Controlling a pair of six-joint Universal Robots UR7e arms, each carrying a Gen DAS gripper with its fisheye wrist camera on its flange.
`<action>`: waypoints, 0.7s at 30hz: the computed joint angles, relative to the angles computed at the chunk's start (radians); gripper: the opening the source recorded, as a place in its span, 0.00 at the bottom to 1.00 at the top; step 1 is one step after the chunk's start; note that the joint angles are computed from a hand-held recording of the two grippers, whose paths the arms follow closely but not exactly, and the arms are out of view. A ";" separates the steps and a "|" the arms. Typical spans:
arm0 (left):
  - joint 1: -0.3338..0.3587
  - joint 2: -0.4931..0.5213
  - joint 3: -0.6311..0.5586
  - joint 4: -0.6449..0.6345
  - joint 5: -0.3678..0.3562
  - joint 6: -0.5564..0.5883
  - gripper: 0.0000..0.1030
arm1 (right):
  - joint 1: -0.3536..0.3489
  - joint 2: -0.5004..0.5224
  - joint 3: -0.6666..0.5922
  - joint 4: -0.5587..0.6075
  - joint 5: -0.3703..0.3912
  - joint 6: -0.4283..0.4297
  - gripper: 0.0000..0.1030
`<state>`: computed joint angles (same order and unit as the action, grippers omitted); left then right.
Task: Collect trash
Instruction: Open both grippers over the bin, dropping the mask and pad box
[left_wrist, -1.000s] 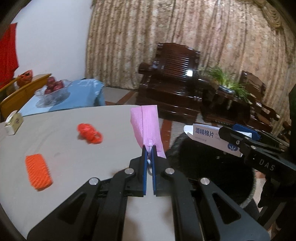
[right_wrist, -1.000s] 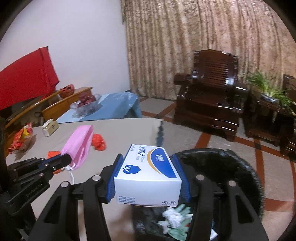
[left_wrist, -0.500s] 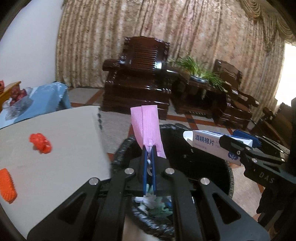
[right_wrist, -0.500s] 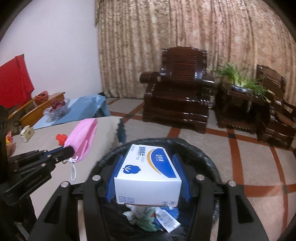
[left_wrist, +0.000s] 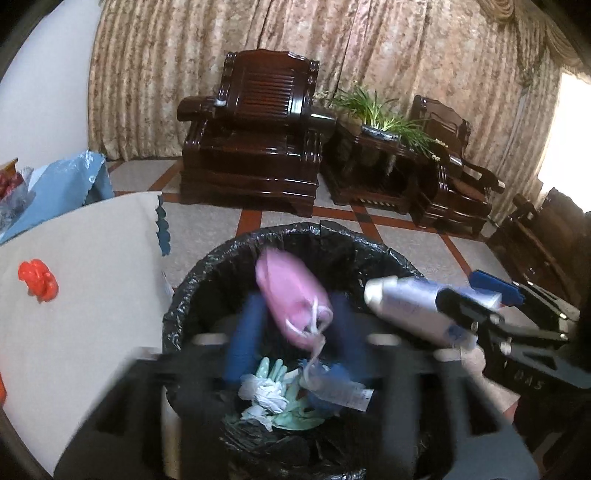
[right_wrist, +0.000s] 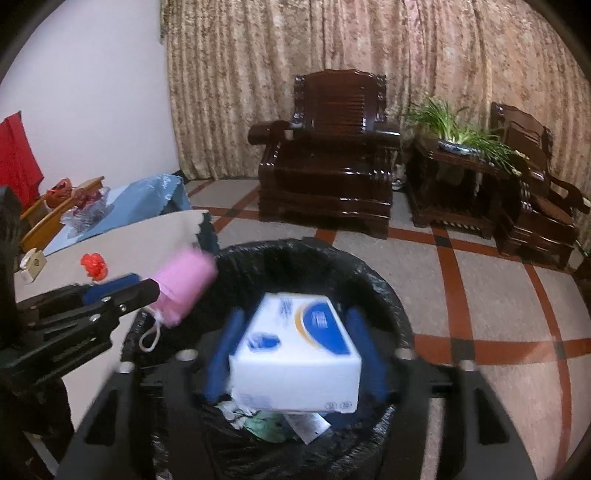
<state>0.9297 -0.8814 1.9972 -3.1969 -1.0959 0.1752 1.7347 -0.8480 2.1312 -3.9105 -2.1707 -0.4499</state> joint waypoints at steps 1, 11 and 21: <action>-0.001 0.001 0.003 -0.003 0.001 -0.003 0.53 | -0.001 0.002 0.002 -0.014 -0.005 -0.004 0.76; -0.014 -0.068 0.079 -0.093 0.069 0.043 0.77 | -0.001 -0.004 0.018 -0.055 0.035 0.048 0.94; 0.005 -0.176 0.135 -0.157 0.174 0.056 0.80 | 0.057 0.063 -0.056 -0.004 0.054 0.028 0.94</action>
